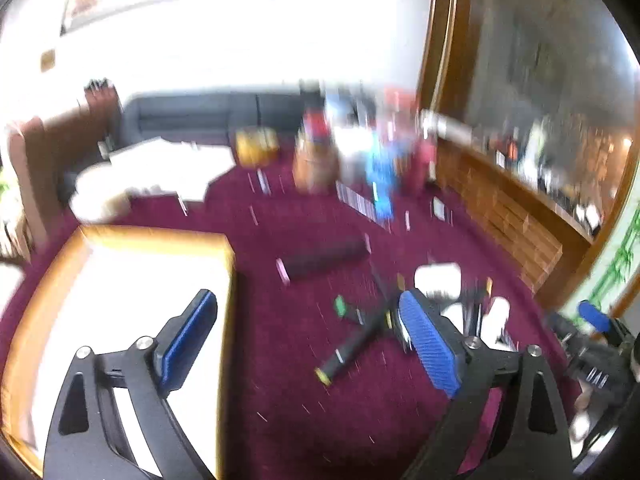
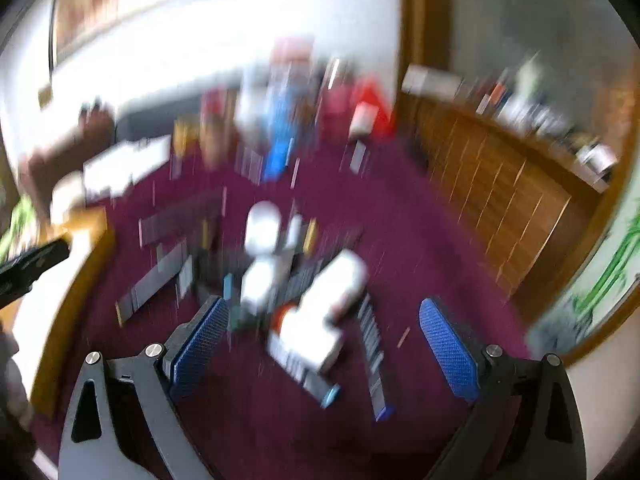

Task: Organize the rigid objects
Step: 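Grasp a yellow-capped black marker from the pile with the left gripper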

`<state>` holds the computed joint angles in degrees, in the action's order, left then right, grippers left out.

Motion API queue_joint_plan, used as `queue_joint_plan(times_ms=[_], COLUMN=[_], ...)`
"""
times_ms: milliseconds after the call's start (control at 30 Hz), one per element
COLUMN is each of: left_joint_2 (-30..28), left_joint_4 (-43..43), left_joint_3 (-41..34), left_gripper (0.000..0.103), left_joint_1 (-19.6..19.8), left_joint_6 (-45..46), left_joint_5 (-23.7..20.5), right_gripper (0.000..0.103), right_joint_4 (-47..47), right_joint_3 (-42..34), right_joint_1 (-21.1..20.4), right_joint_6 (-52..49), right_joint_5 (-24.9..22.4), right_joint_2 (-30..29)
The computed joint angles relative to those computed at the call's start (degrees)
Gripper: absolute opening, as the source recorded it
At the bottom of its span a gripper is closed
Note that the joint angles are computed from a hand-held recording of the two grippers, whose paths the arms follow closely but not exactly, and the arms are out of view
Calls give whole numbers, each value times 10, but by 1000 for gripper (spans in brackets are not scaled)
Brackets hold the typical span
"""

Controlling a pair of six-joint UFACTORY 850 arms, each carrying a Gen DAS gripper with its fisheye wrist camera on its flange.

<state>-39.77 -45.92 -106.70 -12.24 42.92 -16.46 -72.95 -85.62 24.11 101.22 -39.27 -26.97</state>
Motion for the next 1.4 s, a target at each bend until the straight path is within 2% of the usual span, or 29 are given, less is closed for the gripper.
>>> queue_joint_plan(times_ms=[67, 100, 133, 167, 233, 300, 367, 433, 467, 533, 633, 833, 867, 900, 933, 967, 1000, 1033, 1067, 1100, 1133, 1200, 1300, 1400], left_joint_2=[21, 18, 10, 2, -14, -23, -43, -66, -72, -94, -132, -217, -229, -236, -246, -267, -281, -296, -296, -284, -261, -228, -168, -123], left_joint_4=[-61, -55, -26, 28, 148, 264, 329, 341, 360, 406, 440, 500, 512, 512, 499, 461, 401, 365, 352, 355, 340, 292, 187, 89], left_joint_3=[17, 10, 1, -5, -14, -19, -44, -73, -78, -107, -155, -279, -296, -307, -323, -361, -390, -418, -422, -401, -360, -307, -216, -152], left_gripper=[103, 103, 103, 103, 103, 103, 101, 97, 97, 97, 97, 96, 90, 73, 64, 40, 23, 18, 13, 13, 13, 13, 13, 13], left_joint_1=[6, 8, 10, 9, 5, -4, -14, -21, -26, -37, -51, -71, -73, -74, -73, -69, -62, -56, -54, -54, -51, -41, -20, -2], left_joint_6=[69, 71, 53, 11, -87, -189, -247, -254, -269, -303, -307, -318, -326, -326, -314, -288, -259, -247, -247, -249, -239, -219, -163, -94], left_joint_5=[40, 37, 30, 26, 20, 4, -26, -54, -57, -72, -97, -176, -183, -188, -199, -230, -256, -286, -294, -284, -262, -245, -217, -208], right_gripper=[95, 94, 92, 81, 72, 66, 65, 65, 65, 65, 65, 65, 65, 65, 65, 66, 66, 66, 66, 66, 66, 66, 66, 66], right_joint_4=[-54, -45, -12, -3, 15, 40, 21, -27, -37, -70, -124, -161, -160, -155, -144, -136, -133, -132, -117, -108, -97, -67, -34, -2], right_joint_3=[5, -8, -31, -41, -43, -39, -18, 12, 15, 36, 60, 74, 74, 74, 70, 69, 69, 70, 65, 64, 62, 57, 52, 45], right_joint_1=[-1, -6, -13, -20, -38, -56, -66, -69, -71, -80, -88, -100, -101, -101, -102, -103, -103, -103, -103, -104, -104, -104, -105, -107], right_joint_6=[59, 52, 32, 32, 42, 52, 95, 152, 163, 215, 299, 354, 352, 346, 334, 327, 325, 324, 309, 301, 289, 259, 225, 186], right_joint_5=[-23, -34, -47, -37, 17, 69, 106, 119, 121, 154, 179, 219, 222, 225, 227, 229, 230, 231, 230, 230, 231, 229, 227, 235], right_joint_2=[6, -7, -26, -37, -48, -54, -51, -39, -41, -30, -17, -12, -12, -12, -15, -15, -16, -15, -18, -18, -19, -22, -25, -29])
